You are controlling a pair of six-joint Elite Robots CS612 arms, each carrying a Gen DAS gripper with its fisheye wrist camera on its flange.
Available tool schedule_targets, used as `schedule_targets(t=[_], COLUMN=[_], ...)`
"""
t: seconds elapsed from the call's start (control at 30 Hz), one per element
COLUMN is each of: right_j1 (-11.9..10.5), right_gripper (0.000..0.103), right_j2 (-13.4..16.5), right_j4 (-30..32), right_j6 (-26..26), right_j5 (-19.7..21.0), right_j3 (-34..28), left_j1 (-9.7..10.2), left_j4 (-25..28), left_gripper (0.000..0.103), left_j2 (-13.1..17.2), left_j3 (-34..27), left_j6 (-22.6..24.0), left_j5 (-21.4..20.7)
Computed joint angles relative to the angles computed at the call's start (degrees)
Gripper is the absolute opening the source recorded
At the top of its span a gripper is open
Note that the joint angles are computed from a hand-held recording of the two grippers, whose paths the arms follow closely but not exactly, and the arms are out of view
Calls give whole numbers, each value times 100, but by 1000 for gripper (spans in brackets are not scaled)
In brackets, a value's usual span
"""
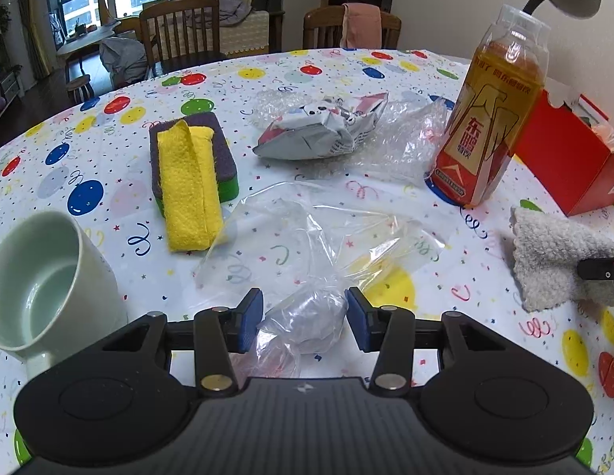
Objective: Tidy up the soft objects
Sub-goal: 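Grasp the white fluffy towel with the right tool while the left tool grasps the clear plastic bag, then lift and carry the towel and plastic bag with both tools over the shoebox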
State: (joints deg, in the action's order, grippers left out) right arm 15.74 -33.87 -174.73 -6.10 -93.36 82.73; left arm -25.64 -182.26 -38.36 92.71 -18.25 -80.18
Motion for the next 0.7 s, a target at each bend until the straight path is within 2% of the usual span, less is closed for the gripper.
schedule_targets(t=[0.43, 0.7], right_j1=[-80, -192], right_gripper=[23, 23], right_j2=[-270, -524], right_j4=[-328, -406], right_j6=[246, 582], right_j5=[290, 642], right_j3=[322, 530], left_j1=[-11, -30], left_j4=[-181, -319], left_gripper=[45, 45], left_j2=[-175, -366], left_j3=[150, 268], left_j6=[-195, -316], left_j5=[-137, -310])
